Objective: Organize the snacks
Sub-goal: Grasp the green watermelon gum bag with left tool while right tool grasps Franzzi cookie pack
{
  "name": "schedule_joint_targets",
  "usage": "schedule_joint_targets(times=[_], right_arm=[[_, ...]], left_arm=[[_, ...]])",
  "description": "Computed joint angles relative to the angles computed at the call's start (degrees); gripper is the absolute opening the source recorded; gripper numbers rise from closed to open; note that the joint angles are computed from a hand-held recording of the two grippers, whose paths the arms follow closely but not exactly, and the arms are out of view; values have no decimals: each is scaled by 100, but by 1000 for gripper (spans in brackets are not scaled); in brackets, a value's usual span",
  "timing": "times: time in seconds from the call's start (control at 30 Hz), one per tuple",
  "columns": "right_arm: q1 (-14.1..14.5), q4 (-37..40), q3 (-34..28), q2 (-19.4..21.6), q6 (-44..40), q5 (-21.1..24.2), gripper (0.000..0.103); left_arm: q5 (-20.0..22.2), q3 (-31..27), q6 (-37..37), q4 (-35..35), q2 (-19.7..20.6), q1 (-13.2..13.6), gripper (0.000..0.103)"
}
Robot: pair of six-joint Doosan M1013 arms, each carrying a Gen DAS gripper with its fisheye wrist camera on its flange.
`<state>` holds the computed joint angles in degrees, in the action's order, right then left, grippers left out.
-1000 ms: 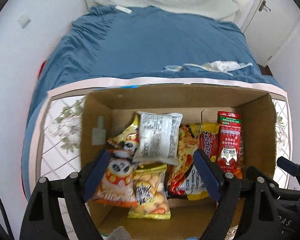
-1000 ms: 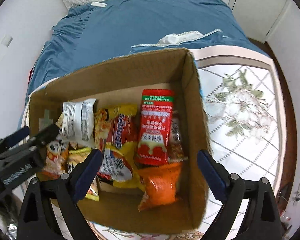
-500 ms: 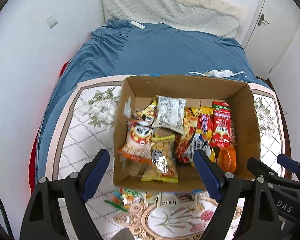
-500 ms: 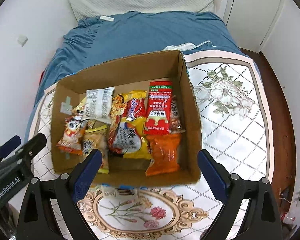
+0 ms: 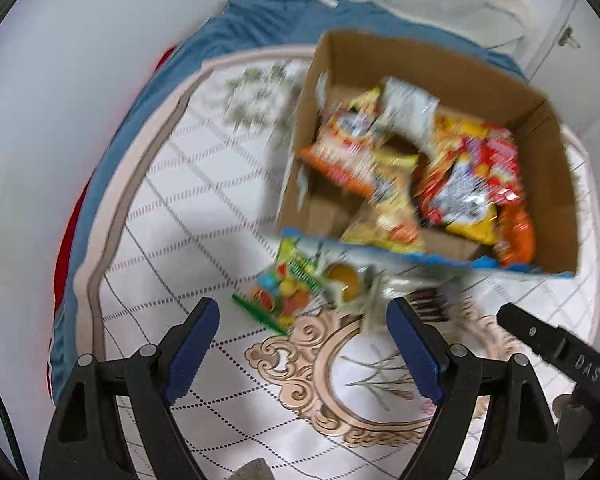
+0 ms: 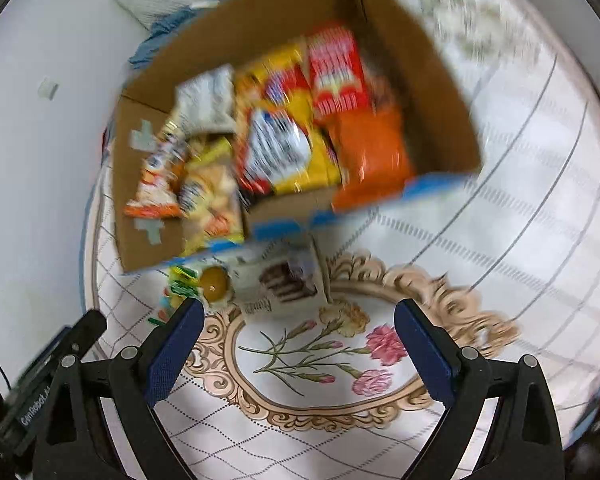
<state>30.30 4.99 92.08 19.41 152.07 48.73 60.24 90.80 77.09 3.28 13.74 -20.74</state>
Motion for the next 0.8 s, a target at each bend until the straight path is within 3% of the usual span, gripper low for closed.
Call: schedule_joint_targets(times=[0.27,0.37,0.43,0.6,0.8], right_arm=[[-83,843,557,354,-571,-1261,84],[27,325,589,433,-278,-1583,73],[64,396,624,445,-421,-1777,46],[255,-39,602,399,-150,-1746,32],[508,-319,1079,4,718,-1828,12]], left_arm=[[-521,458,-200,221,222,38,86],[-681,553,-285,267,300,48,86],[-759,607,-330,232,332,66,86],[-928,718,-458,251,331,52,86],[-1037,836,-613,427,232,31,86]])
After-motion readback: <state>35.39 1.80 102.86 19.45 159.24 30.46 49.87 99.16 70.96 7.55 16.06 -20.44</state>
